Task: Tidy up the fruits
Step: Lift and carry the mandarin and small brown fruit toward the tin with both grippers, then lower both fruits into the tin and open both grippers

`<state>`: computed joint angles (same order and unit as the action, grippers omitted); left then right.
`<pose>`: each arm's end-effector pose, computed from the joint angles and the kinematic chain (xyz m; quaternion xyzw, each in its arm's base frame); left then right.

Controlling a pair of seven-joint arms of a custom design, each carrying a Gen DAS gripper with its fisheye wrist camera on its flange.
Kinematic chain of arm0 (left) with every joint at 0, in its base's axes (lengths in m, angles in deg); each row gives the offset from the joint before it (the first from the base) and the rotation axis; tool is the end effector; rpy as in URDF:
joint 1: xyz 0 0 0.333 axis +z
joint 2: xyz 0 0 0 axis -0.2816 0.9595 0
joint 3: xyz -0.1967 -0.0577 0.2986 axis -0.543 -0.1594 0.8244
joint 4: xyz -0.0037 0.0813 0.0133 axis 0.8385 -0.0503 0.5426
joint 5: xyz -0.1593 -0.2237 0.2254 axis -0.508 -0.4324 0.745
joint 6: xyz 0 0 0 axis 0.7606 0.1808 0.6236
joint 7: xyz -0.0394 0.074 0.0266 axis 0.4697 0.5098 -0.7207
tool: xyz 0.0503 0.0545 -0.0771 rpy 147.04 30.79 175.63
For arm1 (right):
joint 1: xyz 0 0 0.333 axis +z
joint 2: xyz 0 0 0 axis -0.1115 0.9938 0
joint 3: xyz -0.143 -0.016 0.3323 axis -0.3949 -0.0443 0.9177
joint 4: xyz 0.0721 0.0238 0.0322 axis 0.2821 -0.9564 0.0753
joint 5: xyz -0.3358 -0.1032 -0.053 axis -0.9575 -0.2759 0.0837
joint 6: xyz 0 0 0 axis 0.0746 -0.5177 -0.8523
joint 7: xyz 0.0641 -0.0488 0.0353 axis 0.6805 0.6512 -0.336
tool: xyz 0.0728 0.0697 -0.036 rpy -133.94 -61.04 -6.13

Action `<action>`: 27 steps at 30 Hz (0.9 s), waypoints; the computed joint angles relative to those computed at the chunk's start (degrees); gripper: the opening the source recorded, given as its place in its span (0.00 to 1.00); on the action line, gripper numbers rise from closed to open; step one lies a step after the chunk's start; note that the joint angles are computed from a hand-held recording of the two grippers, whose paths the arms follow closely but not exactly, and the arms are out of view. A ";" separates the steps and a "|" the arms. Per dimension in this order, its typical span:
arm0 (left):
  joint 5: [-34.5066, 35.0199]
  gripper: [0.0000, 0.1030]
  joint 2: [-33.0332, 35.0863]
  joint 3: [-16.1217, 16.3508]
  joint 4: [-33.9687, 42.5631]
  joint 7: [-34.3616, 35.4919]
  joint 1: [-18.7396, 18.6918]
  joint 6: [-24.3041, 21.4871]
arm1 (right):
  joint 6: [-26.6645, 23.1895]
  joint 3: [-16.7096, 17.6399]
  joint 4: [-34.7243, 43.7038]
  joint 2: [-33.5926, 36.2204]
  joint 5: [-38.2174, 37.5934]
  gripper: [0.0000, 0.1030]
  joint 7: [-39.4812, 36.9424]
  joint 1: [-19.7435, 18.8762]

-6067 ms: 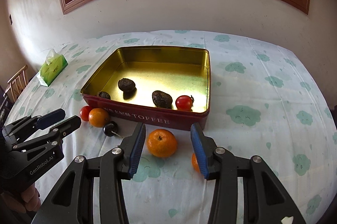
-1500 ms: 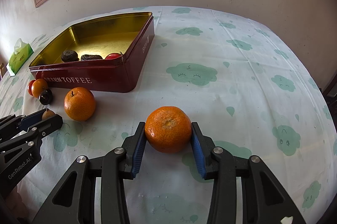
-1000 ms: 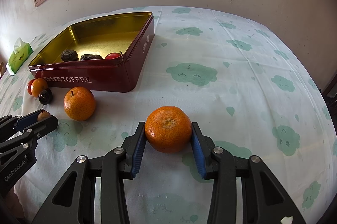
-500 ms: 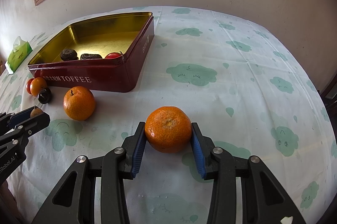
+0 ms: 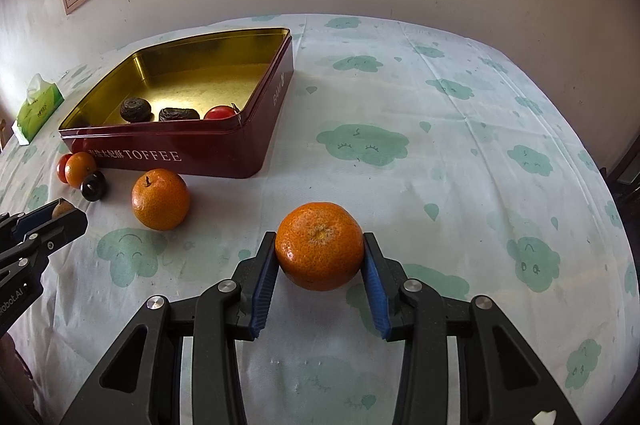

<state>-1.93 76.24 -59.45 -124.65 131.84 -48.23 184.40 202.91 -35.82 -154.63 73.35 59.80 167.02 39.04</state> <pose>0.6305 -0.2602 0.2700 -0.6245 0.6996 -0.2858 0.1971 0.6568 0.3411 0.2680 -0.6905 0.6488 -0.2277 0.2243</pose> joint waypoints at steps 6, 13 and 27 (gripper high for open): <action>-1.16 0.26 -0.91 1.45 -0.86 0.11 -0.83 0.99 | 1.14 -0.42 -0.30 -0.96 0.02 0.36 -0.42 0.73; -2.72 0.26 -2.02 3.67 -0.96 1.08 -1.24 2.19 | 0.95 0.62 2.13 -1.26 0.20 0.36 -2.36 0.12; 0.65 0.26 -1.35 -5.31 7.35 3.10 11.08 -2.47 | -4.85 5.70 17.67 3.66 -1.76 0.36 -5.59 -5.06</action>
<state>-1.28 74.89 -64.76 -117.30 134.95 -37.15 181.94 198.06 -30.12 -136.96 77.01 58.05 161.43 33.98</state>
